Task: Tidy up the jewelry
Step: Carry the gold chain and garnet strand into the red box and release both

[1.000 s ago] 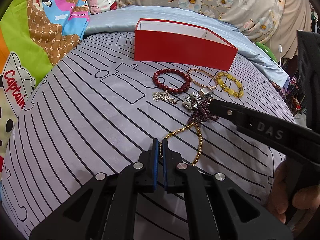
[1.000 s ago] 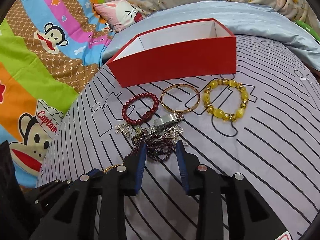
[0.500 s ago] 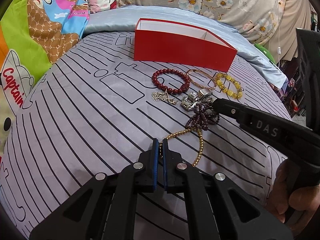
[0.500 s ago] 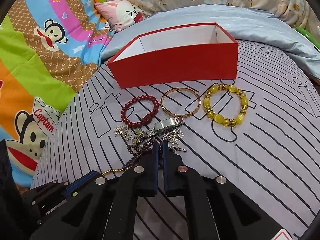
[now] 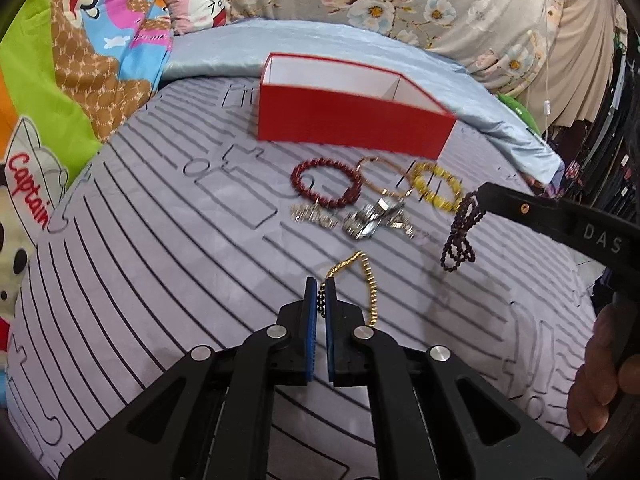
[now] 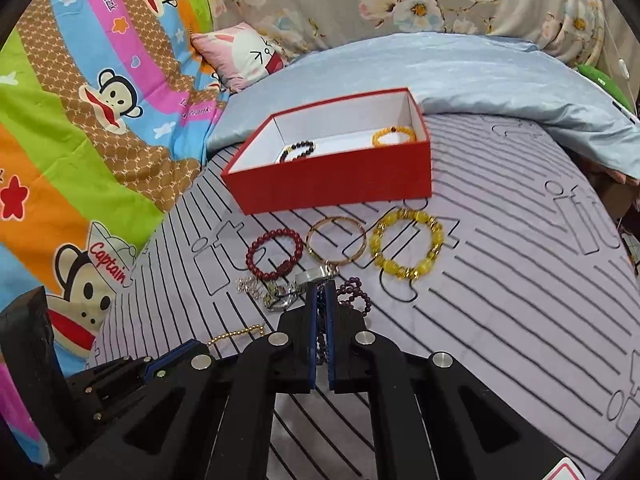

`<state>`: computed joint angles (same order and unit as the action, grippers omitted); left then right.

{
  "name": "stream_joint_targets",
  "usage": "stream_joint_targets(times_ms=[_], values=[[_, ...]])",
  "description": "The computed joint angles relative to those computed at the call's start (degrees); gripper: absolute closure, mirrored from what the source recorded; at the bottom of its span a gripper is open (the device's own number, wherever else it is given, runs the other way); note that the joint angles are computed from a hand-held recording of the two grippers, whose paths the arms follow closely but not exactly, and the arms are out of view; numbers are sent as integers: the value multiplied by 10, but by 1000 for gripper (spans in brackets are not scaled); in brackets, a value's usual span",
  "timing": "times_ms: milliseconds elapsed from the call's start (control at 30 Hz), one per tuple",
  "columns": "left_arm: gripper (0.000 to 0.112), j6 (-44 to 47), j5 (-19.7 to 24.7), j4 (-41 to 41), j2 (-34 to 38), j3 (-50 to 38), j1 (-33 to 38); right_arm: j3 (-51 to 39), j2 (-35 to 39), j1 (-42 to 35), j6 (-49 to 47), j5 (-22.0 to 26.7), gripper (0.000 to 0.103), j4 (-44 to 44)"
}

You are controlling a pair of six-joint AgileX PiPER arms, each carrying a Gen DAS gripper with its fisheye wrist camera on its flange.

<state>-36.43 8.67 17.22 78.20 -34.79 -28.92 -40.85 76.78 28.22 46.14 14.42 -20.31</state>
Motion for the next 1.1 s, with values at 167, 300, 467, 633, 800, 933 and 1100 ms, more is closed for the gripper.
stream_joint_targets(times_ms=[167,300,467,633,800,933,1100], values=[[109,113,43,-81,-21,-61,11,-32,-28,-28,-106,27,99,66],[109,238,63,-177,-6,-133,35,-79,-24,-68,-222,40,99,152],[109,205,76,-112,48,-242,37,-154,20,-121,-340,44,99,250],[109,294,96,-194,148,-379,55,-264,108,-162,-442,68,99,330],[109,384,128,-294,242,-483,77,-365,210,-192,-519,115,99,406],[109,428,152,-351,310,-544,95,-426,280,-193,-524,142,99,401],[109,414,174,-323,376,-595,98,-505,362,-194,-520,181,99,397]])
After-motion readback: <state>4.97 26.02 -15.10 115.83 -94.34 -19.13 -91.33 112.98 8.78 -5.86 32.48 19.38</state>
